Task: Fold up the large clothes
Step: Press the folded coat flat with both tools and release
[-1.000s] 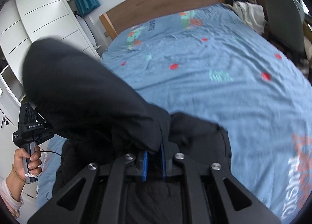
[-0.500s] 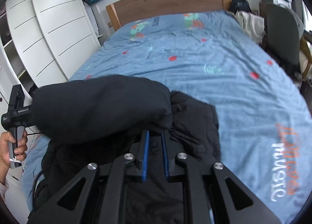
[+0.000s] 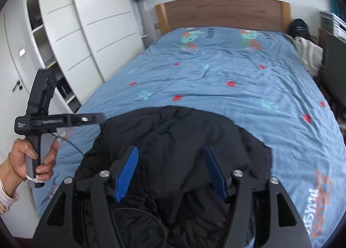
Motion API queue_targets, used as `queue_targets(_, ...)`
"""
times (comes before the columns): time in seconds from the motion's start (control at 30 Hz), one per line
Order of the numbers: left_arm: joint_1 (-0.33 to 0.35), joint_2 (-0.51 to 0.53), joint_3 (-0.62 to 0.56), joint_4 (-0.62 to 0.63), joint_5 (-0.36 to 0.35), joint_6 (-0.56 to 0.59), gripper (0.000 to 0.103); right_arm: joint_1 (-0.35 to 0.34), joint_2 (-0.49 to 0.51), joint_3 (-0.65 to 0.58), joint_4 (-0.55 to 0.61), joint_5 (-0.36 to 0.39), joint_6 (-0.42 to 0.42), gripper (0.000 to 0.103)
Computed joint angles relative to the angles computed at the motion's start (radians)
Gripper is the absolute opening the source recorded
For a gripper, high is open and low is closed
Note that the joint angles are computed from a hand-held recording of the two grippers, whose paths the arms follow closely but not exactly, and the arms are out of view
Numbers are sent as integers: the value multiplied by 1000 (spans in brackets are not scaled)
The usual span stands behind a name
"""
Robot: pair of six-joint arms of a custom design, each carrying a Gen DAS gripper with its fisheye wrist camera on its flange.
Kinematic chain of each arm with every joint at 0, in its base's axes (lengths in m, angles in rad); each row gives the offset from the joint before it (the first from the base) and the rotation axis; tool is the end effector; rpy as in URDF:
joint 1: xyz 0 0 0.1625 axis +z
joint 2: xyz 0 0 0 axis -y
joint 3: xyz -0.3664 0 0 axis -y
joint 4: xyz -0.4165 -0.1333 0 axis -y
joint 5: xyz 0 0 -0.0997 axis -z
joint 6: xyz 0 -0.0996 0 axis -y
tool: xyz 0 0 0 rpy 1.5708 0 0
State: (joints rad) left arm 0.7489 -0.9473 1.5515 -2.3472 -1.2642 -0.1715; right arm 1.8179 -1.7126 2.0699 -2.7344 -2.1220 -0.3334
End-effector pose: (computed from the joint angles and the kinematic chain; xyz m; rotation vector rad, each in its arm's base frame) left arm -0.3804 -0.5766 0.1469 0.8967 2.7814 -0.4369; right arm 0.1933 -0.4346 0.3928 0.4077 -2.3723 0.9892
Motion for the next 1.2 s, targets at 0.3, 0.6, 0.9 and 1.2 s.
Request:
queue_targets(0.3, 30, 28, 119, -92, 48, 63, 75, -129, 62, 98, -153, 37, -90, 62)
queue_targets(0.6, 27, -2, 220, -164, 81, 89, 75, -185, 50, 193, -266, 37, -129, 62)
queue_targets(0.9, -26, -171, 349, -164, 141, 21, 75, -96, -54, 264, -265, -39, -73, 62)
queue_targets(1.2, -173, -547, 516, 3, 227, -119, 75, 250, -321, 356, -4, -317, 186, 62)
